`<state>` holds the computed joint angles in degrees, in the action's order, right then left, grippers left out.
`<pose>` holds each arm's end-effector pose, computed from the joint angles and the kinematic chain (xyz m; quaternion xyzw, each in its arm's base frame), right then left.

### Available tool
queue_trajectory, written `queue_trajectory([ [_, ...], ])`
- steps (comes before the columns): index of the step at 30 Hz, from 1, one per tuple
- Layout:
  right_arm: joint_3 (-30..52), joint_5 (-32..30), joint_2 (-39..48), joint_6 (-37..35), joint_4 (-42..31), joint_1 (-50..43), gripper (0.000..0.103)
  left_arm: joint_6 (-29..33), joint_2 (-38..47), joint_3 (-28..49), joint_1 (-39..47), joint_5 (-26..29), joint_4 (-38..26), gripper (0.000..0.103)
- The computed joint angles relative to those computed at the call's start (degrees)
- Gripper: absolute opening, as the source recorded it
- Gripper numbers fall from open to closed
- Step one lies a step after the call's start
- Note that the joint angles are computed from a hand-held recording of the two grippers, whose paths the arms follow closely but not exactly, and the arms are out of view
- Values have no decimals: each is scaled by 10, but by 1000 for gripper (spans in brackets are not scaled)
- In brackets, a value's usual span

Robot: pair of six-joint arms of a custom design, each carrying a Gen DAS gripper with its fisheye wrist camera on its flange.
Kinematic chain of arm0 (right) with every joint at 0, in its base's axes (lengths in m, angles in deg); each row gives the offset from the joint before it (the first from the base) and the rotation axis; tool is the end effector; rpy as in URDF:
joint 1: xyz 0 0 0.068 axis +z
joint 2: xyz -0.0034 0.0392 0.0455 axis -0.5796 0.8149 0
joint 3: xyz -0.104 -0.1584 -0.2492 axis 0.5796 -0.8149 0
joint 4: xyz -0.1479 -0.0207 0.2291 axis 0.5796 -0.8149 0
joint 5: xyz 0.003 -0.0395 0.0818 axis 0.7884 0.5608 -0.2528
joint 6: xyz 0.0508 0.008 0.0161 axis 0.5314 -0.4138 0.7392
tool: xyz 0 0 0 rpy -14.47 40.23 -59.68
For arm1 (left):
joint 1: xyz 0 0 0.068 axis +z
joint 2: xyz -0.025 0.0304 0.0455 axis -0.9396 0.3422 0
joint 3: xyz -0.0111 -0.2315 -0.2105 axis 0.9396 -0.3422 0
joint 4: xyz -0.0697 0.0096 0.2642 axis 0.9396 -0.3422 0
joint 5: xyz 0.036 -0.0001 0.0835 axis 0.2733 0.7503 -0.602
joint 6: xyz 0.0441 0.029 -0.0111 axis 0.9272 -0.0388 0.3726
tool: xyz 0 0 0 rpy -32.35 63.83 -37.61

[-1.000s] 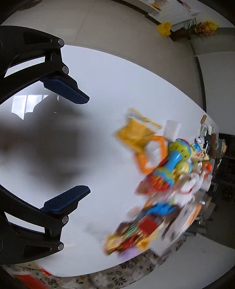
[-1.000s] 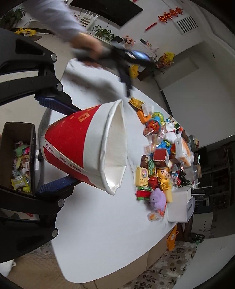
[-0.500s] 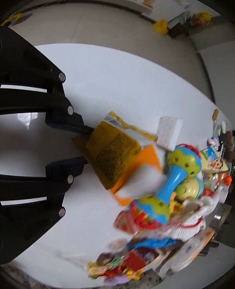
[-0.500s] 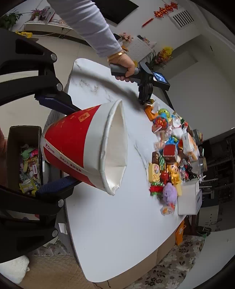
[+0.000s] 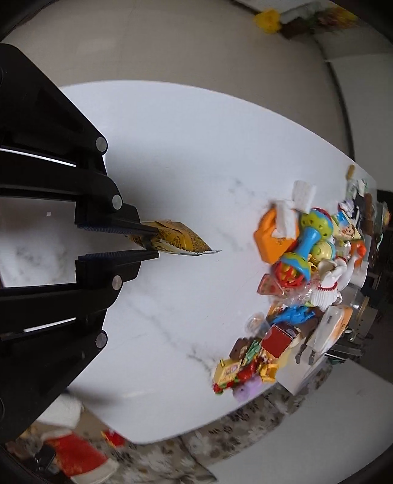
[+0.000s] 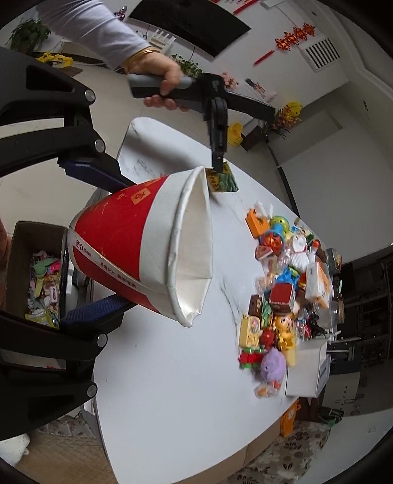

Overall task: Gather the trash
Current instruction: 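Grasp a yellow snack wrapper with the left tool while the right holds the cup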

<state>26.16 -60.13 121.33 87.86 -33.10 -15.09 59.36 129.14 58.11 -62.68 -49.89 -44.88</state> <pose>0.1868 0.0823 0.4195 -0.1915 0.9155 0.2253 0.2727 0.2896 0.0295 0.4210 -0.0781 0.9638 -0.0993 0.2349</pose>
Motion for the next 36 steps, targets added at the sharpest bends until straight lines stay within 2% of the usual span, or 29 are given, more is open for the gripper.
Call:
queue_trajectory([
  [1, 1, 1, 2, 1, 0, 4, 64, 1, -4, -11, -2, -13, 8, 10],
  [3, 3, 12, 4, 3, 1, 22, 64, 0, -22, -38, 9, 13, 24, 10],
  [6, 3, 18, 1, 6, 0, 35, 65, -3, -18, -57, 3, -8, 47, 12],
  [7, 2, 17, 0, 8, 0, 36, 65, -9, -9, -59, 3, -10, 53, 15],
  [9, 1, 19, -3, 10, -1, 37, 65, -24, 5, -61, 2, -15, 71, 29],
  [10, 0, 18, -5, 10, -2, 35, 65, -31, 10, -62, -1, -25, 84, 44],
  [11, -1, 15, -6, 10, -4, 31, 65, -35, 12, -64, -2, -31, 94, 51],
  [13, -3, 10, -10, 7, -7, 24, 65, -43, 29, -51, -9, -47, 102, 55],
  [15, -7, 7, -15, 5, -10, 15, 65, -41, 47, -34, -17, -61, 100, 65],
  [18, -16, 2, -21, 4, -11, -2, 65, -32, 85, 6, -43, -109, 97, 67],
  [19, -18, -1, -21, 3, -11, -8, 65, -33, 104, 26, -49, -123, 93, 71],
  [21, -23, -5, -24, 4, -12, -16, 65, -38, 136, 56, -55, -137, 84, 72],
  [26, -30, -10, -33, 2, -14, -32, 65, -35, 216, 137, -67, -187, 46, 72],
  [28, -33, -13, -34, -2, -15, -42, 65, -25, 233, 162, -72, -199, 33, 69],
  [29, -34, -16, -34, -4, -15, -47, 65, -24, 237, 170, -71, -197, 28, 62],
  [30, -36, -20, -33, -6, -14, -54, 65, -25, 236, 174, -71, -195, 27, 48],
  [31, -37, -24, -32, -6, -14, -59, 65, -26, 234, 177, -69, -185, 25, 42],
  [32, -37, -30, -32, -5, -14, -63, 65, -25, 230, 180, -69, -181, 22, 27],
  [33, -38, -32, -33, -3, -13, -62, 65, -20, 229, 184, -69, -174, 14, 17],
  [36, -34, -34, -33, -1, -9, -55, 65, -22, 214, 179, -63, -161, 3, 10],
])
